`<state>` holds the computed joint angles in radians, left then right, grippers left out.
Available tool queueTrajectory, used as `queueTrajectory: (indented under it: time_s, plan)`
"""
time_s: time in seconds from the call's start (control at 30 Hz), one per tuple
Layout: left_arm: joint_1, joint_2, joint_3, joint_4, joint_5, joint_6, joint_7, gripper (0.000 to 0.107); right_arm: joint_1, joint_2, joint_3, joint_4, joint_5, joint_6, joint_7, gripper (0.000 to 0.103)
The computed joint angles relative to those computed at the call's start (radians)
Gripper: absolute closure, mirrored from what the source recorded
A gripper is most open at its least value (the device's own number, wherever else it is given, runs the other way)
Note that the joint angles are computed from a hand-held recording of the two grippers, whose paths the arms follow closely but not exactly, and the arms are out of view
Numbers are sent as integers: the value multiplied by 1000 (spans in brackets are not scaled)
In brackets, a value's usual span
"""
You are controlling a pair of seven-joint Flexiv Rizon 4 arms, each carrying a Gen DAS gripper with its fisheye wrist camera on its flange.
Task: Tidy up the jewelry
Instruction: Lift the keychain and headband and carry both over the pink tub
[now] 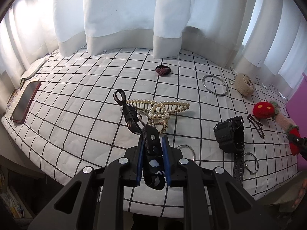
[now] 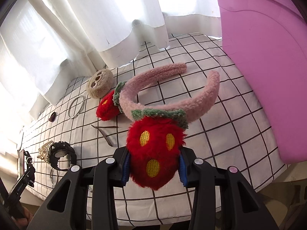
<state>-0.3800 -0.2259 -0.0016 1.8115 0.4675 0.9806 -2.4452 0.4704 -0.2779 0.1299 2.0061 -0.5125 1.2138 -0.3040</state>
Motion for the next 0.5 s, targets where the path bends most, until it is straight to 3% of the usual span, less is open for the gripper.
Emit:
queueTrajectory:
  time_s: [0.33, 0.5]
  plan:
    - [-3, -17, -29, -81, -66, 56, 145, 89, -3, 55, -21, -13, -93, -10, 79, 65]
    - [3, -35, -53, -108, -152, 119, 279, 89, -9, 86, -19, -24, -158, -35, 137, 65]
